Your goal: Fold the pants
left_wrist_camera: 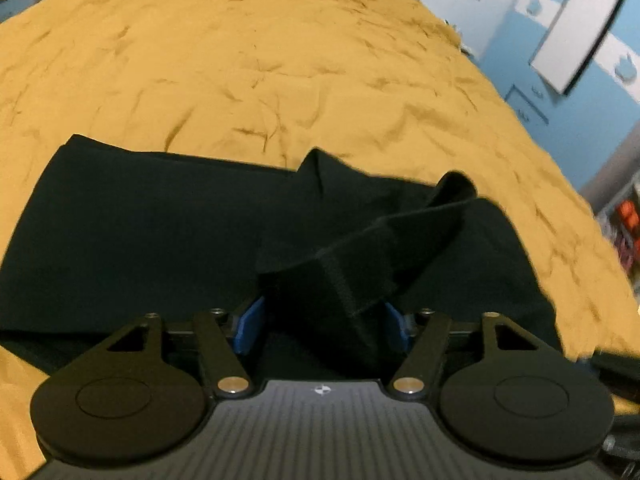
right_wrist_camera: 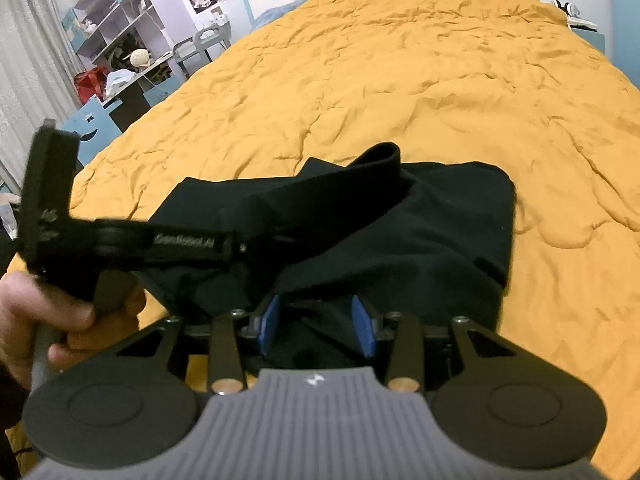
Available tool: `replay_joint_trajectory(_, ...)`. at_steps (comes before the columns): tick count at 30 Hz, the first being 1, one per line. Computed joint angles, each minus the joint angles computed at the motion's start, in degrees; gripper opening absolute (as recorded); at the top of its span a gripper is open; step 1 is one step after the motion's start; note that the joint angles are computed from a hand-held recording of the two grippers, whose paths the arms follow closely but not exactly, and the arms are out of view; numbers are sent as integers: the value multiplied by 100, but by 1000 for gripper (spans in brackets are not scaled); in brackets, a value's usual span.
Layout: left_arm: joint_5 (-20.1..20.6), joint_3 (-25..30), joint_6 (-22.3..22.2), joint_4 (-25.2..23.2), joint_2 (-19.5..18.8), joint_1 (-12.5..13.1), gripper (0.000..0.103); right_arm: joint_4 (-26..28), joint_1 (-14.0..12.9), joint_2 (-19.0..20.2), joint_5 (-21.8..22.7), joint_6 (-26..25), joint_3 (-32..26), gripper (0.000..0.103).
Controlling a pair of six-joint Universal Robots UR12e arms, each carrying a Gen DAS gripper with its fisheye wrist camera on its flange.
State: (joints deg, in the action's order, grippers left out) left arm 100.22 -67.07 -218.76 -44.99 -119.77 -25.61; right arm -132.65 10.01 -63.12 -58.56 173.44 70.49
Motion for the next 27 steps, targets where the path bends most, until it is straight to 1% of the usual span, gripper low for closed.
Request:
replay_joint_trajectory(1,8,0,-44,127,-20,-2,65,4,-8,3,2,16,1,37)
replay_joint_trajectory(3,16,52,-141,294,-74,-3,54,-15,-13,1,5,81,19,37)
replay_joint_trajectory(4,17,80,-227,338,-93,1,32,-33,-15,-4,7,105,30,37)
replay_joint_trajectory(5,-9,80,-342,394,-94,13,19,-50,-16,-14,7,112,45,37)
replay_joint_trajectory(6,-43,69,-499,473,-86,37,18,-62,-15,-24,3,119,56,37)
replay_joint_trajectory(7,-105,-11,-675,662,-44,65,15,-70,-17,-36,1,126,69,37)
replay_joint_trajectory(9,-289,-352,-1118,1299,120,149,14,-80,-20,-62,-11,120,89,37)
replay_joint_trajectory(11,-375,-728,-1635,1894,312,246,13,-97,-30,-86,-9,119,102,37)
replay_joint_trajectory(13,-297,-1026,-2000,2215,500,317,13,-118,-35,-101,22,150,99,37)
replay_joint_trajectory(14,-219,-1133,-2050,2314,578,344,12,-127,-31,-107,31,170,92,37)
replay_joint_trajectory(16,8,-1363,-1971,2455,747,375,12,-148,-21,-113,60,174,72,37)
replay_joint_trajectory(18,194,-1574,-1884,2484,903,403,12,-137,2,-111,96,142,38,37)
replay_joint_trajectory(23,274,-1939,-1932,2476,1152,513,12,3,91,-60,140,13,-85,37)
replay_joint_trajectory(25,365,-1970,-1791,2496,1190,519,12,70,140,-34,119,-35,-139,37)
replay_joint_trajectory(26,448,-1978,-1701,2571,1197,509,12,93,163,-27,107,-58,-157,37)
replay_joint_trajectory(27,522,-2034,-1607,2763,1224,515,12,113,186,-19,108,-89,-181,37)
